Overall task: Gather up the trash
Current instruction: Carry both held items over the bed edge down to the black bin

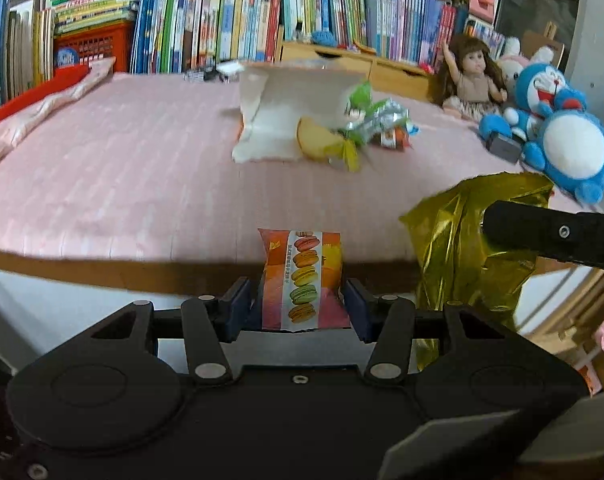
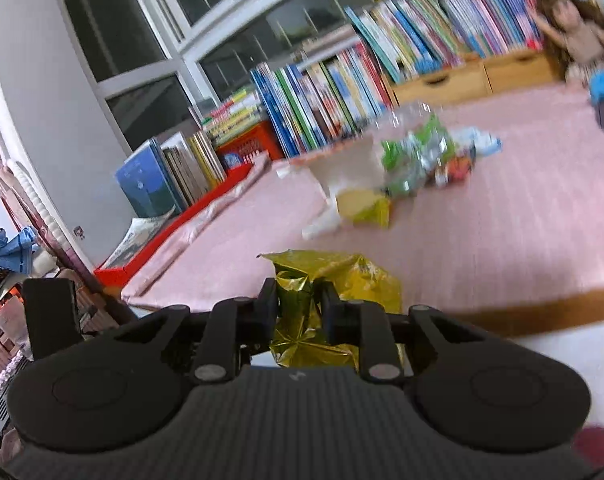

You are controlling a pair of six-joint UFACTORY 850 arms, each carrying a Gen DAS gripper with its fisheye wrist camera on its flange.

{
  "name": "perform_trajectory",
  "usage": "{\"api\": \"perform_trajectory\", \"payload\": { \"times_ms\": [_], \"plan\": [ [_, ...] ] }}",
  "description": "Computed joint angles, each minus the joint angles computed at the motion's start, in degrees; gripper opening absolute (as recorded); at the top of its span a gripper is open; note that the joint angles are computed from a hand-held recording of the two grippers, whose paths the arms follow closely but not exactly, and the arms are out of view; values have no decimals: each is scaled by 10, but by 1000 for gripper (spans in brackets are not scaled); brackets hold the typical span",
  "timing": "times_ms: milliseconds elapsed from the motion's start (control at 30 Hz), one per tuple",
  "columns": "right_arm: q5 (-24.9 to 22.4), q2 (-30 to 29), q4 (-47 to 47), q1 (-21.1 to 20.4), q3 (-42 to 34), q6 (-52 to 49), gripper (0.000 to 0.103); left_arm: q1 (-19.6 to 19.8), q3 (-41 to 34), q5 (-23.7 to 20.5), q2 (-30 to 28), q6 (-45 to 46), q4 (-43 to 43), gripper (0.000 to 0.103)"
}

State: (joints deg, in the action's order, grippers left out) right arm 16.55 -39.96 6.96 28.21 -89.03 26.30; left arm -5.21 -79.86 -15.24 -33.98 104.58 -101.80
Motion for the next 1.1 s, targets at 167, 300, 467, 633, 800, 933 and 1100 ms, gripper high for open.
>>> {"api": "perform_trajectory", "payload": {
  "times_ms": [167, 300, 467, 633, 800, 933, 1100],
  "plan": [
    [4, 1, -60, 3, 18, 81, 27, 2, 13, 6, -1, -102, 100, 48],
    [13, 8, -18, 11, 32, 43, 26, 3, 26, 8, 2, -135, 135, 48],
    [17, 18, -23, 13, 41, 56, 26, 5, 39, 3, 7, -155, 162, 47],
    [7, 23, -53, 15, 51, 84, 26, 5, 35, -10, -3, -269, 274, 47],
    [2, 20, -104, 15, 59, 140, 26, -3, 30, -14, -25, -404, 411, 47],
    [-15, 12, -193, 14, 58, 249, 25, -7, 26, -17, -39, -455, 461, 47],
    [-42, -5, -216, 14, 50, 284, 25, -10, 20, -20, -53, -507, 516, 47]
  ]
}}
